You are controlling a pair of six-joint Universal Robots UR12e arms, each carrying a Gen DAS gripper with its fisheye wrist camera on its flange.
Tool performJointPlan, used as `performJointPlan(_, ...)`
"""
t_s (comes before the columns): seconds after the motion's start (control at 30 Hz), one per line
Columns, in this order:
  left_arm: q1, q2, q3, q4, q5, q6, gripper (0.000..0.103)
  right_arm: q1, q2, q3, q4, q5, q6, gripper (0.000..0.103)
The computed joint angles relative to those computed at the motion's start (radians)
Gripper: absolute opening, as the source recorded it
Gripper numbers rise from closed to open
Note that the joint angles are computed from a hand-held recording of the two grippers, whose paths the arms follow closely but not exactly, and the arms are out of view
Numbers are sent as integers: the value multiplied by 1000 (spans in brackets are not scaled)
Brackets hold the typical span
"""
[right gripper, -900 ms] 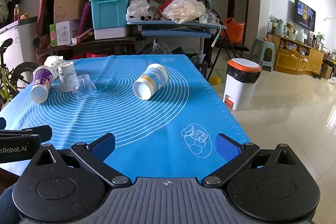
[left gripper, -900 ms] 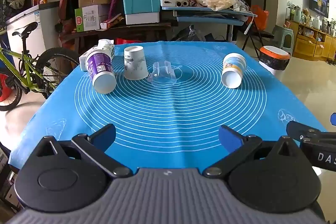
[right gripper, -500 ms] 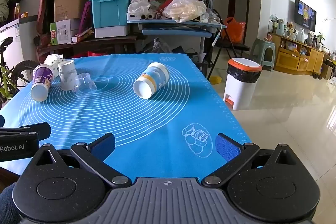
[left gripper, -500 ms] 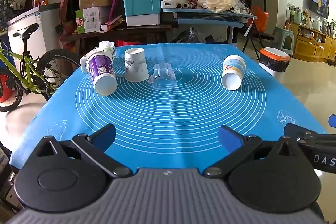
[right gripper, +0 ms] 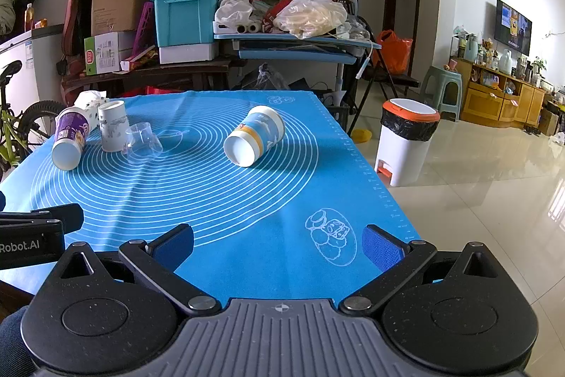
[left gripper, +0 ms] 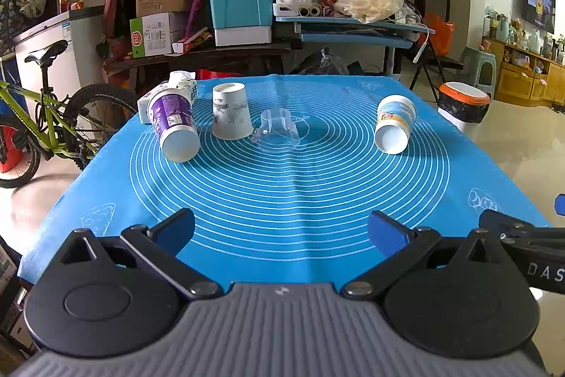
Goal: Flip cup upside down
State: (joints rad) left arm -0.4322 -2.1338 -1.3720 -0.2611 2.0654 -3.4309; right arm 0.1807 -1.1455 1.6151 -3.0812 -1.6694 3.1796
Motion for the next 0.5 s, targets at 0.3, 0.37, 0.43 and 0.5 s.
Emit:
performJointPlan(0.3, 1, 2, -2, 0, -4, 0, 102, -1, -3, 5, -2, 1, -3, 103)
performJointPlan(0.37, 1, 2, -2, 0, -4, 0, 102, -1, -3, 4, -1, 0, -3, 103)
performJointPlan(0.43, 2, 3, -3, 4, -5, 2, 102, -1, -3, 4, 0, 0, -3, 103)
performJointPlan(0.5, 1, 2, -3, 8, -2, 3, 102, 0, -3, 4, 0, -1, -3, 103)
